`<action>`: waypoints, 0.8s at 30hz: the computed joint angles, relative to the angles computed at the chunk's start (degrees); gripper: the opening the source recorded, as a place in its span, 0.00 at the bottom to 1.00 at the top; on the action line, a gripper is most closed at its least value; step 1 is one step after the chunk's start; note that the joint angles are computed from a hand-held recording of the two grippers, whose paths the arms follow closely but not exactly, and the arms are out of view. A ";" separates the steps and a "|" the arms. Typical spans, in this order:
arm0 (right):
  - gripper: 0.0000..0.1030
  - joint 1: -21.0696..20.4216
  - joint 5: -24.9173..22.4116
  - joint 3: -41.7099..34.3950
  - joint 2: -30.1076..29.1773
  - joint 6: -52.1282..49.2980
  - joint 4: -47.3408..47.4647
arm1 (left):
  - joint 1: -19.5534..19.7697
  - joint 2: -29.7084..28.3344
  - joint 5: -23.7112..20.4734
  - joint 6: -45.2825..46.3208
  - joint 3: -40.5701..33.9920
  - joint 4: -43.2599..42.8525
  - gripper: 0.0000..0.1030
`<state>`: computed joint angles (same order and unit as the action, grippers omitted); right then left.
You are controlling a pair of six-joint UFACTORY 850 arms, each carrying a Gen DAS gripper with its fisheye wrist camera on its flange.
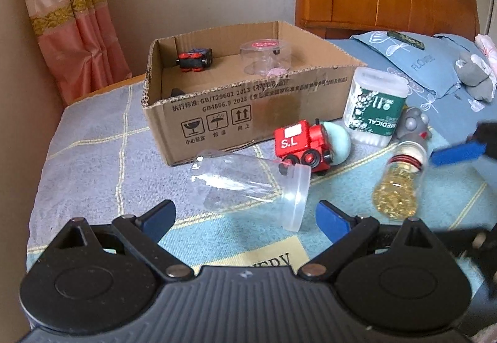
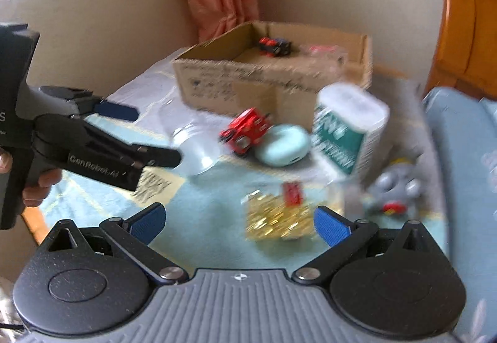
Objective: Organize rigid objects
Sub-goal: 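Grasp the lying gold capsule bottle with the right tool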
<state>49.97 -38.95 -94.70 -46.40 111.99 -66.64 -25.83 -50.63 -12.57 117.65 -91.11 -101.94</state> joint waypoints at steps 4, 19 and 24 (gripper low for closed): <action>1.00 -0.80 -1.56 1.64 1.04 0.38 -1.66 | 0.13 -1.40 0.16 -6.57 -1.75 6.78 0.94; 1.00 -3.29 4.64 4.77 1.94 4.68 -1.12 | 0.88 -6.52 -2.48 -23.88 -7.74 24.41 0.99; 1.00 -3.36 5.23 2.37 0.18 0.31 2.90 | 1.11 -7.06 -3.79 -20.20 -8.61 23.18 0.99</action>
